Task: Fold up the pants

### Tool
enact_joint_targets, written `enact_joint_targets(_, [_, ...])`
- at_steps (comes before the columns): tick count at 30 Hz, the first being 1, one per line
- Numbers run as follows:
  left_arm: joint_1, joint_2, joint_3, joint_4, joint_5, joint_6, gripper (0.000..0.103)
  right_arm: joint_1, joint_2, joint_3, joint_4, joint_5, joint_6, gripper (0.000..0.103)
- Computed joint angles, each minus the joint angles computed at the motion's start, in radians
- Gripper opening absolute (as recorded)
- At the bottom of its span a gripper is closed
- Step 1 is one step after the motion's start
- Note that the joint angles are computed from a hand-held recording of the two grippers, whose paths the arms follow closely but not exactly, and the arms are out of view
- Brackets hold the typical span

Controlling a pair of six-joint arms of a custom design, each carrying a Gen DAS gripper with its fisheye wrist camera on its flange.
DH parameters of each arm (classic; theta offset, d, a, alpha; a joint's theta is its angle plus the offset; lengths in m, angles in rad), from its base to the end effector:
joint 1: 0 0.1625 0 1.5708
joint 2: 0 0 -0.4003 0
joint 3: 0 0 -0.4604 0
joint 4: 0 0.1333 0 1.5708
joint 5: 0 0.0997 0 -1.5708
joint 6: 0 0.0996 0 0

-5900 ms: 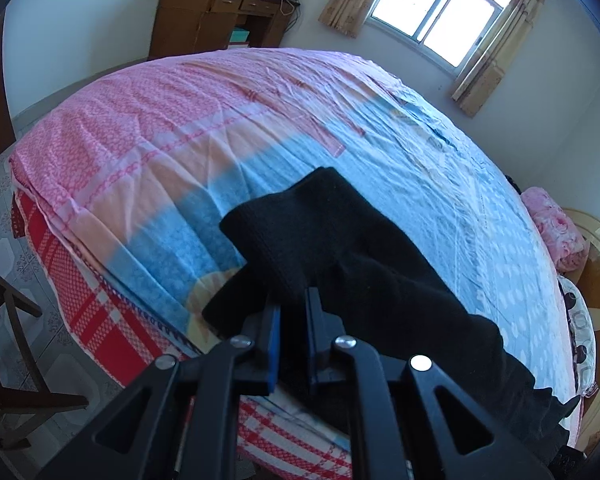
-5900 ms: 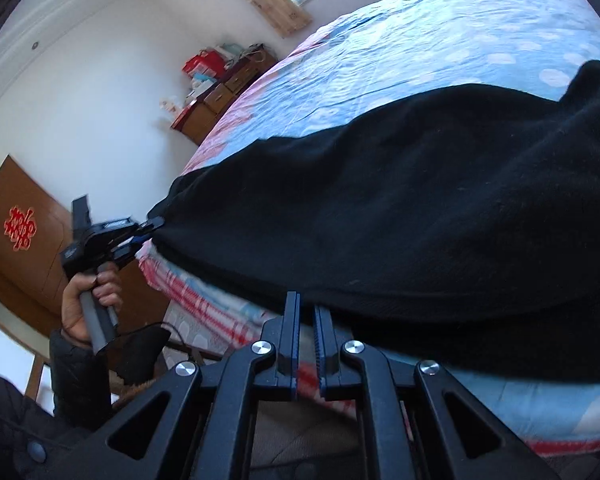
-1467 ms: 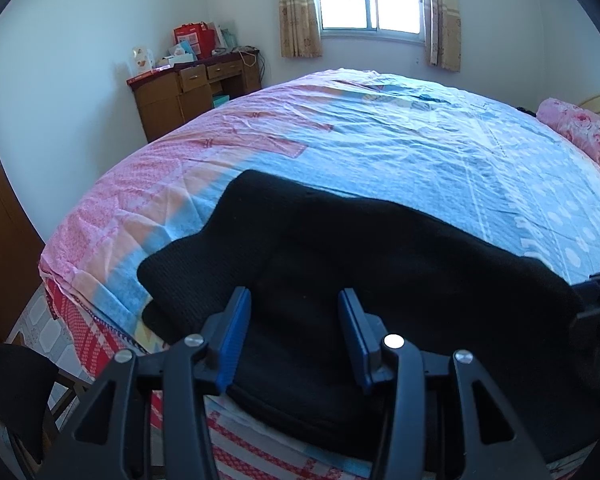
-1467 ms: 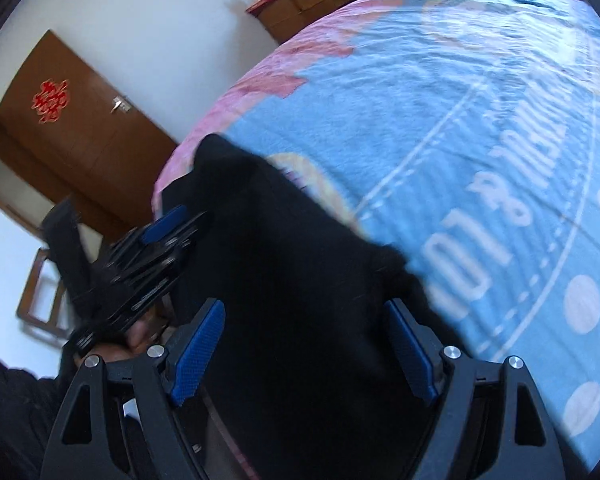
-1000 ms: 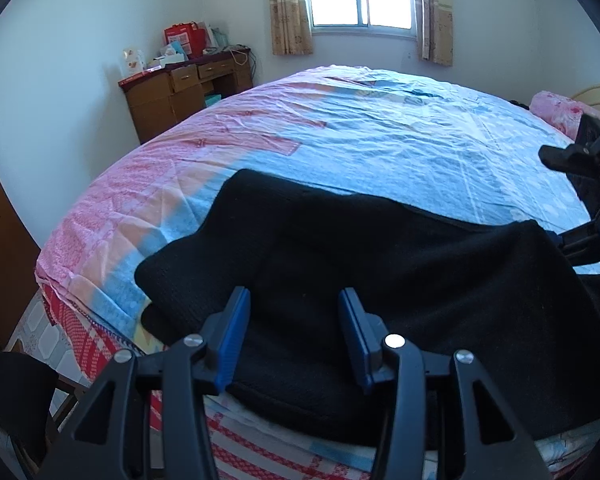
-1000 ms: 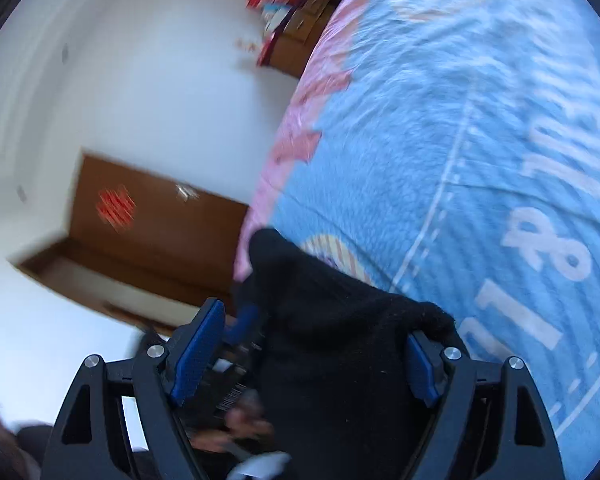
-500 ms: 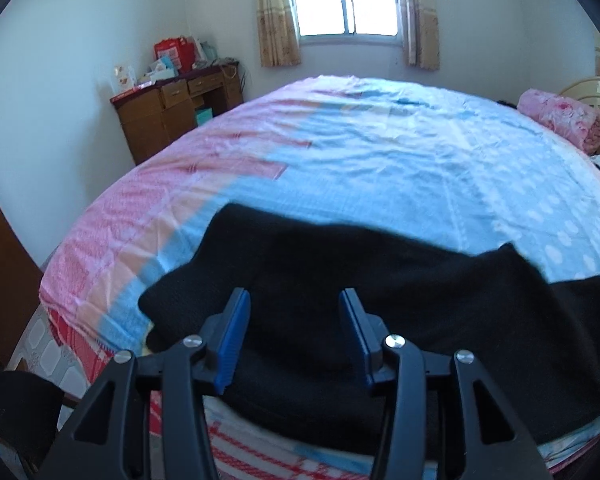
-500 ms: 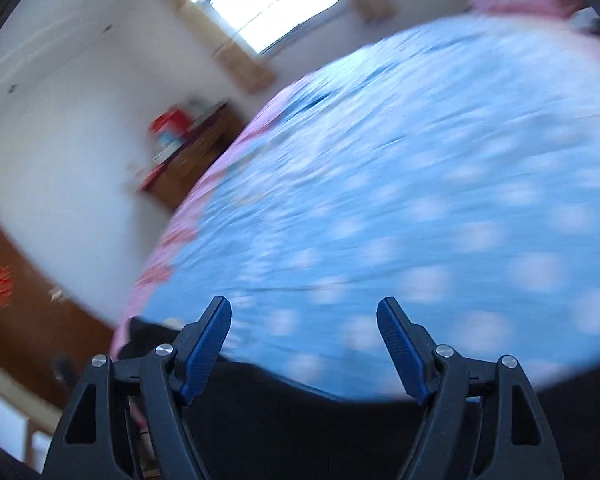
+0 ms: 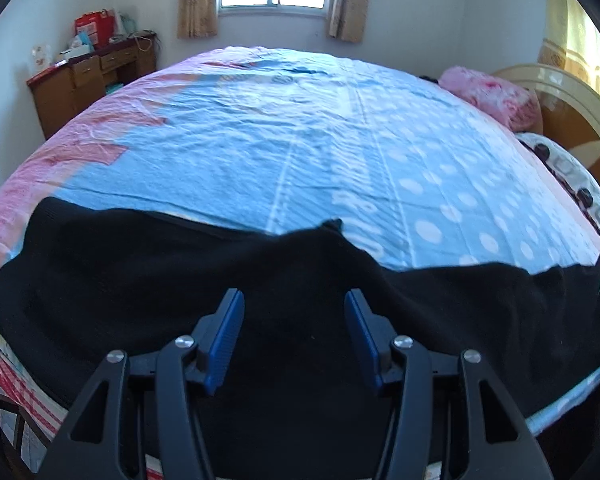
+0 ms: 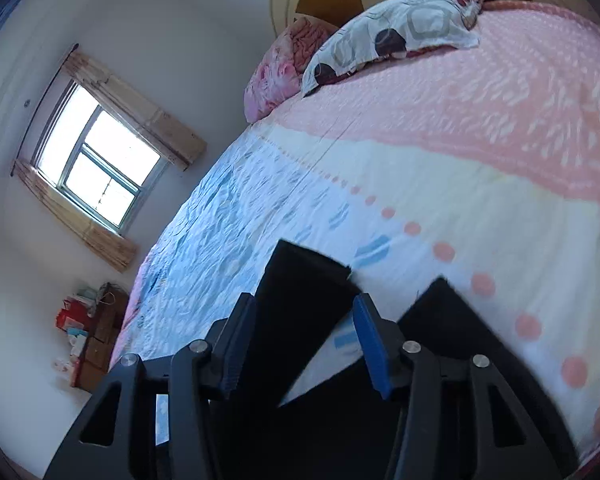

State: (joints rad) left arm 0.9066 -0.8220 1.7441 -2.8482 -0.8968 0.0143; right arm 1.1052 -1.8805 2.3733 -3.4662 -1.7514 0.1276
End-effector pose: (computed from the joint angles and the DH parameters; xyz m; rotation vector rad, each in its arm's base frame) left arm -0.2598 -0.6490 0.0506 0.6898 2.4314 -0.7113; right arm -0.0751 -0.4065 0.4078 -0.7874 -2.0126 1.7610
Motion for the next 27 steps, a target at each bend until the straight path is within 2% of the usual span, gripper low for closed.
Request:
enact_joint_targets(4, [-0.010, -0.008, 0.013, 0.007, 0.021, -0.020, 0.055, -0.003, 0.037, -0.080, 0.117, -0.064, -0.118, 0.053])
enact_joint_targets(6, [-0.008, -0.008, 0.010, 0.030, 0.013, -0.044, 0.055, -0.043, 0.032, -0.090, 0.179, -0.019, -0.138, 0.053])
enact_joint_targets(13, [-0.007, -0.001, 0.006, 0.094, -0.020, -0.096, 0.055, -0.090, -0.018, -0.091, 0.319, 0.138, -0.220, 0.053])
enact_joint_targets(14, [-0.009, -0.003, 0.009, 0.094, -0.020, -0.094, 0.055, -0.091, -0.026, -0.084, 0.314, 0.150, -0.228, 0.043])
enact_joint_targets(15, [-0.012, -0.005, 0.013, 0.093, -0.018, -0.093, 0.055, -0.091, -0.022, -0.082, 0.297, 0.153, -0.237, 0.011])
enact_joint_targets(16, [-0.016, -0.007, 0.018, 0.090, -0.015, -0.092, 0.055, -0.094, -0.020, -0.084, 0.306, 0.157, -0.236, 0.005])
enact_joint_targets(23, [-0.029, -0.027, 0.037, 0.075, -0.009, -0.094, 0.055, -0.058, -0.040, -0.067, 0.244, 0.150, -0.239, 0.005])
enact_joint_targets(27, [-0.034, -0.034, 0.044, 0.070, -0.024, -0.092, 0.055, -0.049, -0.107, -0.036, 0.231, 0.195, -0.204, 0.005])
